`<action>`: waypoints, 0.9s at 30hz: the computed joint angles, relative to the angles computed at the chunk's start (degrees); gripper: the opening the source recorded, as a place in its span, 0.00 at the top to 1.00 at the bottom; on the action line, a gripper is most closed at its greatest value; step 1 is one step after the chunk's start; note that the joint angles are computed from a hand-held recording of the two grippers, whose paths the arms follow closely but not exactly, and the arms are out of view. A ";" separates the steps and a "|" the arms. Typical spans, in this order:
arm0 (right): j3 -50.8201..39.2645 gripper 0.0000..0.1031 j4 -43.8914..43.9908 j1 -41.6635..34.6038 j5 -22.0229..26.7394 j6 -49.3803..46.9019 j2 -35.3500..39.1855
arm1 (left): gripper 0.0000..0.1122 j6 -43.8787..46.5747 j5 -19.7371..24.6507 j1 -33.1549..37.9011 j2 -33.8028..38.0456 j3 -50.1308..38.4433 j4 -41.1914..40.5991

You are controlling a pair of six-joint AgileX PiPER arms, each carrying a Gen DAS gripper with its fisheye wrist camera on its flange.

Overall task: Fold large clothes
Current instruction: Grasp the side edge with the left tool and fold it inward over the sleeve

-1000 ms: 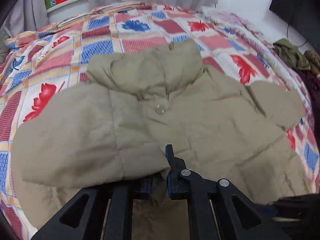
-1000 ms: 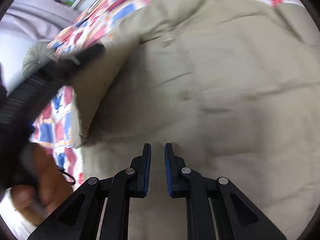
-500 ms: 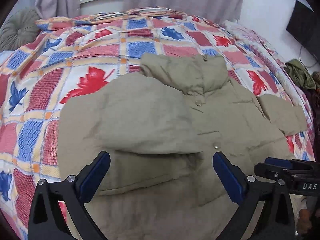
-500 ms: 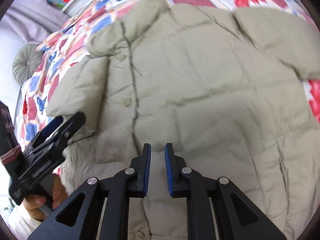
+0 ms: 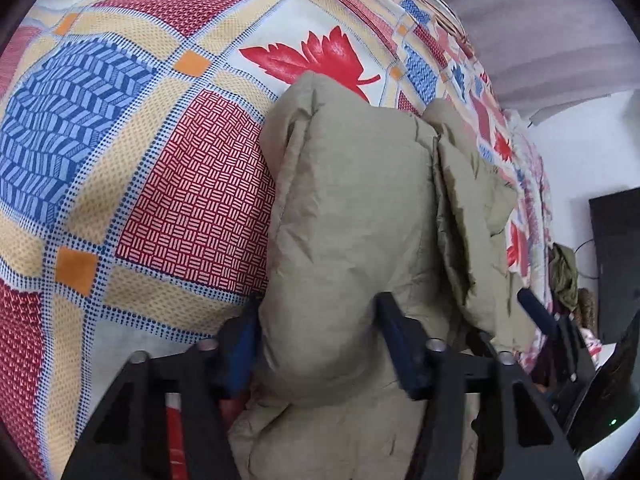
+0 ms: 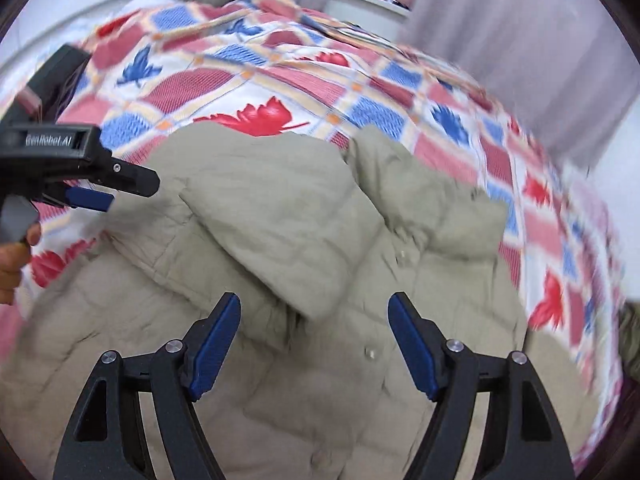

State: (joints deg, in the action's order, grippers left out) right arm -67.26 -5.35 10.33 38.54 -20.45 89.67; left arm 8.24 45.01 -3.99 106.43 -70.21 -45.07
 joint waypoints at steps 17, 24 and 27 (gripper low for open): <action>-10.71 0.93 28.61 -26.15 14.18 5.79 16.77 | 0.74 -30.13 -2.63 -11.96 -2.14 -4.09 40.71; -9.39 0.71 35.65 -37.21 22.33 2.82 14.23 | 0.74 -32.92 -0.12 -12.08 -11.23 -2.95 47.93; -7.54 0.71 33.49 -38.94 19.00 0.12 8.39 | 0.74 -31.02 0.77 -11.88 -8.72 -6.78 46.52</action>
State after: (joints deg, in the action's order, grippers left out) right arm -74.79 28.13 -28.61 57.55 -20.32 98.06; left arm -22.78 45.78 -15.87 97.71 -76.99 1.45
